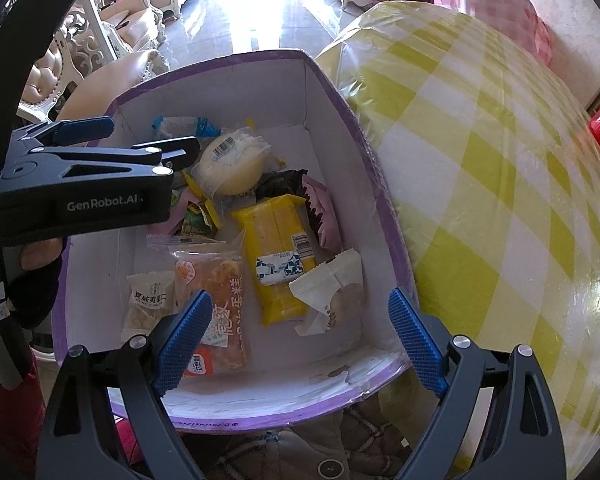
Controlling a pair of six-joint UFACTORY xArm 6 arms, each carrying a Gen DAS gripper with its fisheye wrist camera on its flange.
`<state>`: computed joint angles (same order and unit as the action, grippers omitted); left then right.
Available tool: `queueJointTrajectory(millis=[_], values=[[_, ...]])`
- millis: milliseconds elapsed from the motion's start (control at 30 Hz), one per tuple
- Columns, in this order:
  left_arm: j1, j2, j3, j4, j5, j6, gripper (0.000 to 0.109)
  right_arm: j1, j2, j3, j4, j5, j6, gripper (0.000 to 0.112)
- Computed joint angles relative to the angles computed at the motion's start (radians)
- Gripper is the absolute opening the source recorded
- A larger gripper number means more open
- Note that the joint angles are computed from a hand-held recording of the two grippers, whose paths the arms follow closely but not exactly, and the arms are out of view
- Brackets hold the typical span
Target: Organize snacks
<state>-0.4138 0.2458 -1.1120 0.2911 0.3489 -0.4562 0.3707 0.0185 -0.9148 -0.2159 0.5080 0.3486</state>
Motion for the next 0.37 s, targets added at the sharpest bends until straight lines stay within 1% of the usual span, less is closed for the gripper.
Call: queueJointTrajectory(millis=[100, 200, 367], values=[[0.003, 0.001, 0.001, 0.033, -0.007, -0.033, 0.101, 0.0, 0.001, -0.001, -0.001, 0.001, 0.002, 0.087], [0.0, 0.007, -0.008, -0.02, 0.006, 0.016, 0.101, 0.001, 0.001, 0.002, 0.0, -0.002, 0.004, 0.087], [0.001, 0.014, -0.018, -0.049, 0.017, 0.043, 0.101, 0.002, 0.001, 0.004, 0.0, -0.004, 0.005, 0.087]])
